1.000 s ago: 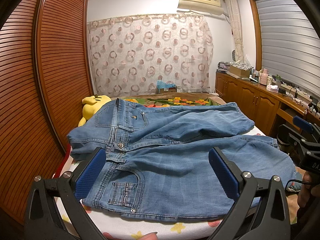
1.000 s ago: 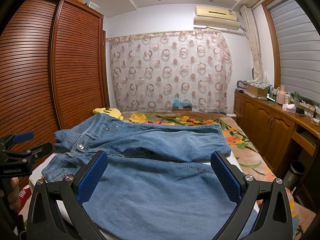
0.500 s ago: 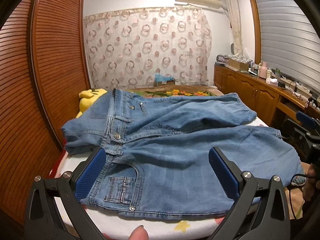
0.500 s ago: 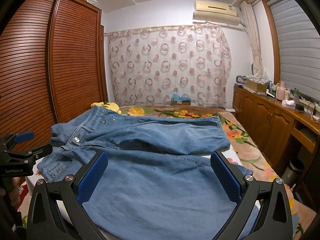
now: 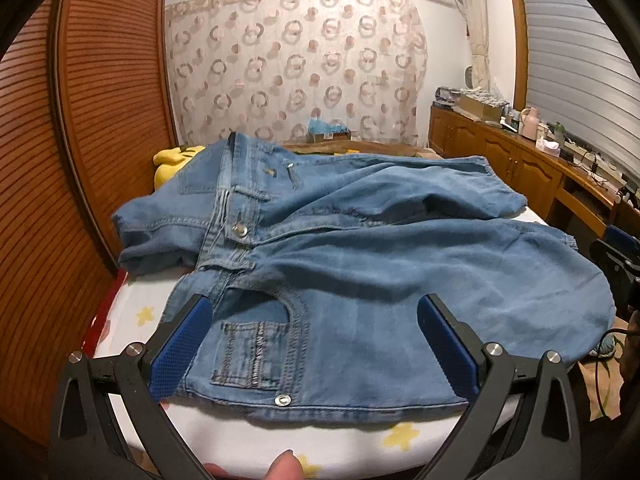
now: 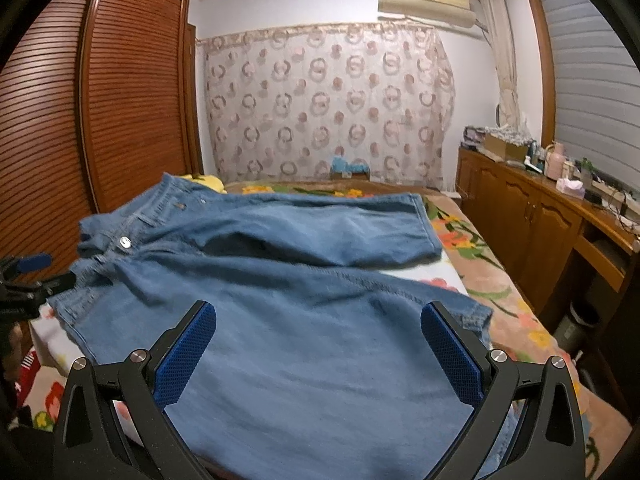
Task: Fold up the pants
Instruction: 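Grasp the jeans leg hem with the right tool while the left tool grasps the front pocket edge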
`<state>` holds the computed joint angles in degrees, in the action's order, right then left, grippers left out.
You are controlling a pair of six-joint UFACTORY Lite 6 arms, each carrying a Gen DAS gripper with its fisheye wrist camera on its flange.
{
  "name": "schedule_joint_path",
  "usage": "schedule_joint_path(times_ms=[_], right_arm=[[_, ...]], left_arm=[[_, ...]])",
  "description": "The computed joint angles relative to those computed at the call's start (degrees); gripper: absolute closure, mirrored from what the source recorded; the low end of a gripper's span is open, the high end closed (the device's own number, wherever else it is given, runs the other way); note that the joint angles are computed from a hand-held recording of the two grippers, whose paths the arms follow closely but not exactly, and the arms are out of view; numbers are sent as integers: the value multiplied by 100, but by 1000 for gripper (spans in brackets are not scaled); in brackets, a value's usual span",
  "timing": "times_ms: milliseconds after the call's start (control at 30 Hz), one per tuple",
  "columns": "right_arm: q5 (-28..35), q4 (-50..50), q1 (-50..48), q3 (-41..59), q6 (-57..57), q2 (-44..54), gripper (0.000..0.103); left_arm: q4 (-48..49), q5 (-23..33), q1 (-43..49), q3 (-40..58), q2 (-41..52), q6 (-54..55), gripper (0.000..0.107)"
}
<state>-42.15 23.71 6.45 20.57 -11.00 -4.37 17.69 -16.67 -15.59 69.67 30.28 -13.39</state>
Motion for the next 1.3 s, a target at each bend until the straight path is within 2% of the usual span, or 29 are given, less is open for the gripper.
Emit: schedule_joint_path(times_ms=[400, 533, 700, 767, 900, 1167, 1300], right_arm=[[1063, 852, 83, 545, -792, -99, 2], [1269, 998, 24, 665, -1025, -133, 3], [1502, 868, -210, 769, -1006, -144, 4], [1393, 673, -259, 657, -820, -132, 4], [1428, 805, -246, 599, -951, -215, 4], [1610, 1079, -370, 453, -1187, -477, 6], [1808, 1364, -411, 439, -1433, -577, 9]], left_arm=[[1387, -83, 779, 313, 546, -1137, 4], [1497, -52, 986, 468, 771, -1213, 4], [2460, -62, 1263, 736, 1036, -2088, 7], [2639, -72, 1369, 805, 1113, -2216, 8], [2575, 10, 1500, 895, 1206, -2241, 8], [2969, 106, 1699, 1135, 1534, -2706, 26], [3493, 3, 1774, 1189, 1667, -3225, 30]])
